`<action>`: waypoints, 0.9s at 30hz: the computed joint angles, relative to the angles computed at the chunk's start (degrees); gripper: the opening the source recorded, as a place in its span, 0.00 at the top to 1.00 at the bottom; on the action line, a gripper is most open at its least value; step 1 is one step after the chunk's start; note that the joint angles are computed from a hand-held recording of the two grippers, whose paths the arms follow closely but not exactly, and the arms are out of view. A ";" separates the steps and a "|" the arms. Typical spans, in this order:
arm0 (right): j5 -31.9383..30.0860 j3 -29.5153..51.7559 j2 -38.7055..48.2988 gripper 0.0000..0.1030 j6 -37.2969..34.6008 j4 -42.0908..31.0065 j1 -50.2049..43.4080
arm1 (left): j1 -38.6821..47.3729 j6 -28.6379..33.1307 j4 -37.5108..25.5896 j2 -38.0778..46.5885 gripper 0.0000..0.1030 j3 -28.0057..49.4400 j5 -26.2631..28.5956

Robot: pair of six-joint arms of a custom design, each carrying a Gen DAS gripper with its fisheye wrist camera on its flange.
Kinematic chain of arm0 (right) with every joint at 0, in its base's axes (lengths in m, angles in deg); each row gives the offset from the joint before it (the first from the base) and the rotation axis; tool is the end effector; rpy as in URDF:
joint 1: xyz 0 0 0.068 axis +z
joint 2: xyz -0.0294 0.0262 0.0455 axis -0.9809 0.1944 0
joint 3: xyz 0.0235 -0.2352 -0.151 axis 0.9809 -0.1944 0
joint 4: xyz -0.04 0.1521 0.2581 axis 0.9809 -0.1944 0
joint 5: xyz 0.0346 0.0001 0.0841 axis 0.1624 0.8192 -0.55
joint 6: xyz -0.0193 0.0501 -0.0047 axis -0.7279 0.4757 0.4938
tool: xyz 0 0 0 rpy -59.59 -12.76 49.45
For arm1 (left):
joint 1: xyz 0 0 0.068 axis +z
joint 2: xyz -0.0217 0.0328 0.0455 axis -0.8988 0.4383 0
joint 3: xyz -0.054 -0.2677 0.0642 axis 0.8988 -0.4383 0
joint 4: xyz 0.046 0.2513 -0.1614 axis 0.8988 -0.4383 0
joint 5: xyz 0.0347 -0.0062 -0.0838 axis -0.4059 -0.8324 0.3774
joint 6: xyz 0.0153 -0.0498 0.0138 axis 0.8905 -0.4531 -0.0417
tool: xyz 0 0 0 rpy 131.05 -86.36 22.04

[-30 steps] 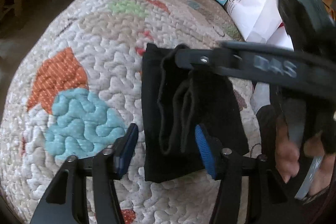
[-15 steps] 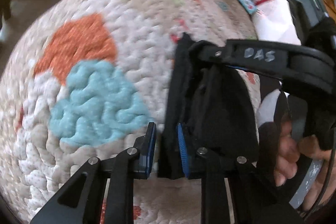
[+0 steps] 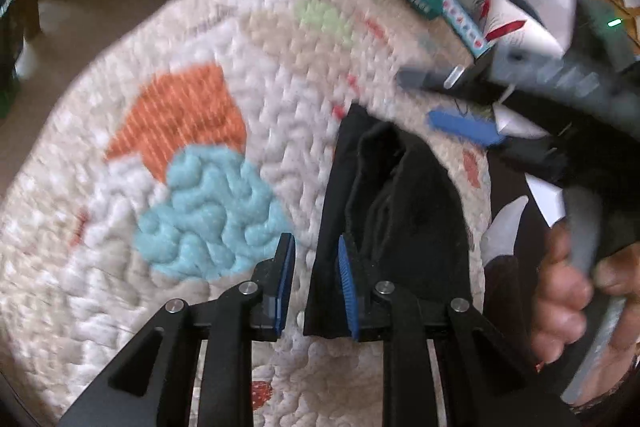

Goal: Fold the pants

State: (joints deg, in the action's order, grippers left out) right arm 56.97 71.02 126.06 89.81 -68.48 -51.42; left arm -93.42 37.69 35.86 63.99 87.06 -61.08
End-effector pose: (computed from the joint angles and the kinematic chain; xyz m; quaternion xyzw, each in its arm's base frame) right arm 0.3265 0.1668 0.3165 0.0781 0.9762 0.0817 0.1850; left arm 0.2664 -0.1684 0.2423 0.0440 0.9258 -0.3438 0.1510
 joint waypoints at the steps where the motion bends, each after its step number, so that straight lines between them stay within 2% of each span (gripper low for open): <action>1: -1.43 -0.44 0.40 0.57 0.12 0.26 -0.08 | 0.08 0.26 0.23 -0.50 0.80 0.02 -0.06; 2: -3.19 -1.28 0.41 0.64 0.01 0.63 -0.54 | 0.08 0.45 0.38 -0.47 0.80 0.08 0.01; 8: -14.66 -7.73 3.65 0.64 4.99 8.76 -5.49 | -0.78 -0.55 -1.07 2.05 0.80 0.51 0.25; 11: -18.21 -11.38 1.24 0.64 8.83 14.24 -7.13 | 0.12 -0.96 -1.19 2.36 0.78 0.98 0.40; 14: -16.32 -12.22 -4.42 0.63 7.03 14.22 -7.61 | 1.66 -0.71 -0.76 1.70 0.68 0.97 0.05; 16: -14.35 -13.30 -10.08 0.58 5.66 12.39 -8.73 | 2.90 -0.83 -0.11 1.79 0.64 0.82 0.60; 18: -11.87 -15.71 -17.69 0.45 4.31 9.03 -11.16 | 4.08 -1.04 0.62 2.06 0.61 0.47 1.95; 20: -9.78 -19.24 -25.23 0.41 2.96 6.01 -14.07 | 4.38 -1.35 1.39 2.54 0.59 0.50 2.56; 24: -7.30 -26.21 -37.78 0.41 -0.60 -1.57 -19.82 | 2.58 -0.62 2.81 2.83 0.59 0.93 0.73; 27: -7.84 -32.68 -46.04 0.41 -0.23 -3.24 -21.49 | -1.08 2.10 2.34 3.95 0.56 2.69 -3.93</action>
